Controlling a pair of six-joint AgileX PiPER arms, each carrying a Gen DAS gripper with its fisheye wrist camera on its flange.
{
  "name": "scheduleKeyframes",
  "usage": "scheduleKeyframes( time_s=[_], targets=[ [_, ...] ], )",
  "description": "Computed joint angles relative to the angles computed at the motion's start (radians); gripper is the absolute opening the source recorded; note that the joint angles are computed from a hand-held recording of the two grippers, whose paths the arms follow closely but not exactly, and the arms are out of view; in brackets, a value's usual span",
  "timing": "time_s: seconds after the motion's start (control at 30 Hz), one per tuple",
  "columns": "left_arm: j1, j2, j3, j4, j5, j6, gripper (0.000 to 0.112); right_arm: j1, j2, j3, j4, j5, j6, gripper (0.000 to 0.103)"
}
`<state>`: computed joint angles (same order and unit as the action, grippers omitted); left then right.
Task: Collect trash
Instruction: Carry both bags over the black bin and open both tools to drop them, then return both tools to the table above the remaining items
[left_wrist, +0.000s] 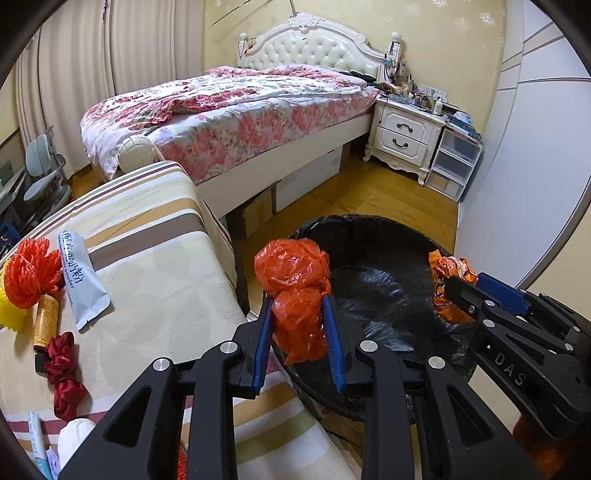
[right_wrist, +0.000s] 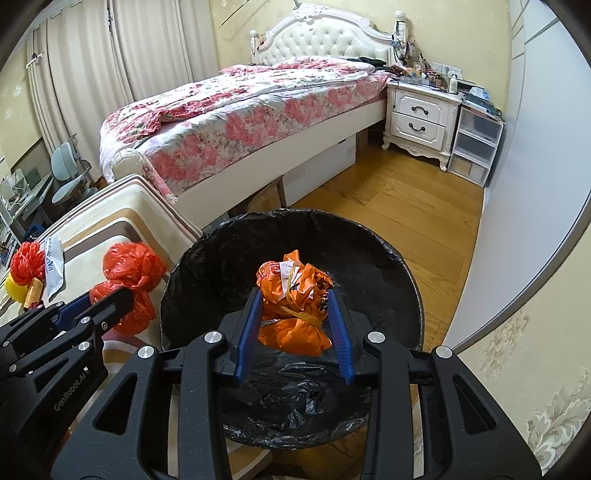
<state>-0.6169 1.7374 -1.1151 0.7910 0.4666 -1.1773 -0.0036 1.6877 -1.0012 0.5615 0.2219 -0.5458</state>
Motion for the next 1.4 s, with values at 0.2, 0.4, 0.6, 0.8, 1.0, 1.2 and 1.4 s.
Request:
scheduleKeyframes(
  time_s=[0.2, 0.4, 0.6, 0.8, 1.0, 1.2, 1.4],
  targets=[
    [0.005, 0.022, -0.021, -0.018, -0.005, 0.034, 0.028, 0.005, 0.024, -0.028, -0.087, 0.000, 0.092, 0.035],
    [0.011, 0.014, -0.013, -0.021, -0.011, 0.021, 0.043, 0.005, 0.014, -0.014, -0.102, -0.016, 0.110, 0.036],
    [0.014, -0.032, 0.025, -0.010, -0.009, -0.025, 0.062, 0.011, -0.021, 0.023, -0.135, -0.037, 0.149, 0.050],
    [-0.002, -0.106, 0.079, 0.017, 0.039, -0.075, 0.070, 0.036, -0.075, 0.067, -0.217, -0.044, 0.236, 0.058],
    [-0.010, -0.214, 0.162, 0.042, 0.092, -0.106, 0.073, 0.083, -0.153, 0.129, -0.282, -0.044, 0.314, 0.064],
    [-0.012, -0.353, 0.277, 0.070, 0.149, -0.141, 0.073, 0.158, -0.235, 0.187, -0.386, -0.034, 0.430, 0.064],
    [0.014, -0.518, 0.400, 0.056, 0.219, -0.147, 0.073, 0.266, -0.303, 0.238, -0.611, -0.031, 0.676, 0.064]
  ],
)
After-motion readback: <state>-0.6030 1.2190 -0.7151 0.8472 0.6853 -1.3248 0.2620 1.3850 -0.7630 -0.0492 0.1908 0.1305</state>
